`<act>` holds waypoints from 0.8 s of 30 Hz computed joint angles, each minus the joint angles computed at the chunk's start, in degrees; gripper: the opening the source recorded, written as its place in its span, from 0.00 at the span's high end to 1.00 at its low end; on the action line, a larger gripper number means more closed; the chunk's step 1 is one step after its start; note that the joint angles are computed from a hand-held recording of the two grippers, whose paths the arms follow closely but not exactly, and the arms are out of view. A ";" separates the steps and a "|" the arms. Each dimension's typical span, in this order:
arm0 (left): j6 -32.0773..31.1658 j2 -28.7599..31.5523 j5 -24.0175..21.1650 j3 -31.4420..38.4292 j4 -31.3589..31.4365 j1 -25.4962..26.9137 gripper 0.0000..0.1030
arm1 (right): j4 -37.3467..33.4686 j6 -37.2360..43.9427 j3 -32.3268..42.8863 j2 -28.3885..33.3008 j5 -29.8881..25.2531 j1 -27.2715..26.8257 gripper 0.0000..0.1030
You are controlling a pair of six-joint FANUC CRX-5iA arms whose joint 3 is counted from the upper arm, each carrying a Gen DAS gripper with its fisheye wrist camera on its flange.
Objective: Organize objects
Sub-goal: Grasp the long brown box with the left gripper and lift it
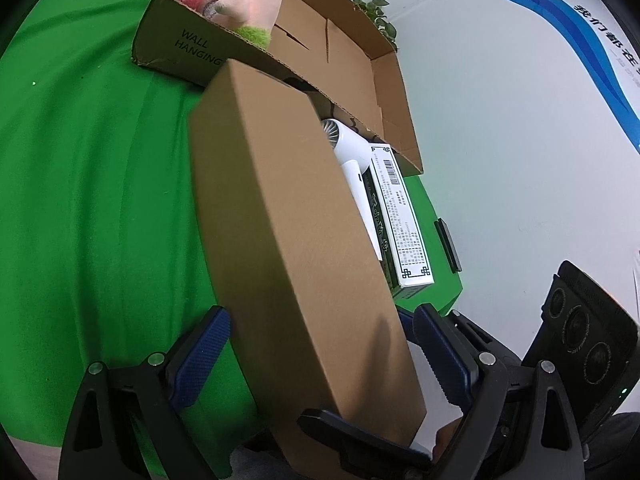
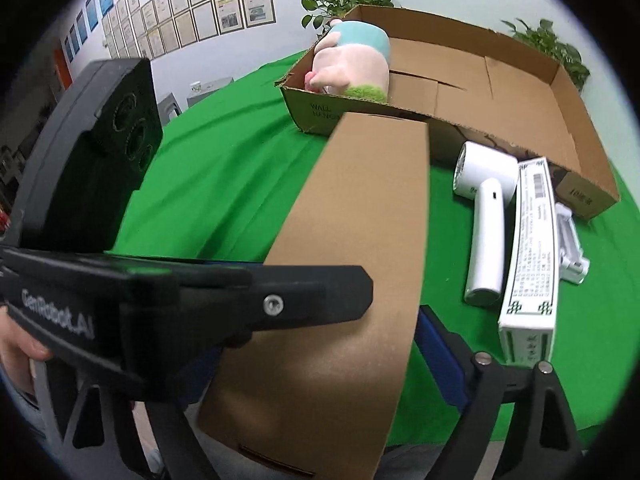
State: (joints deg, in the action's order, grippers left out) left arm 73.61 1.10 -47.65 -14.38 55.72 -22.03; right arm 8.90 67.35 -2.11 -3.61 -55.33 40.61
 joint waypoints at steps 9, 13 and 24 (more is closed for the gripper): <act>3.41 0.83 2.24 1.30 -2.32 -1.11 0.21 | -11.88 2.61 1.62 -1.84 0.68 -4.58 0.17; 2.35 -0.69 4.25 -0.75 -0.13 -1.70 0.22 | -11.87 2.98 0.58 -3.15 2.56 -4.78 0.17; 6.55 3.27 4.72 12.34 -10.96 -3.80 0.25 | -7.08 0.54 -1.04 -5.23 9.22 -5.13 0.19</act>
State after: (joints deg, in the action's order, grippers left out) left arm 80.16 4.37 -42.94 -2.04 44.76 -25.83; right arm 1.82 67.88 -3.15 -8.84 -46.11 35.48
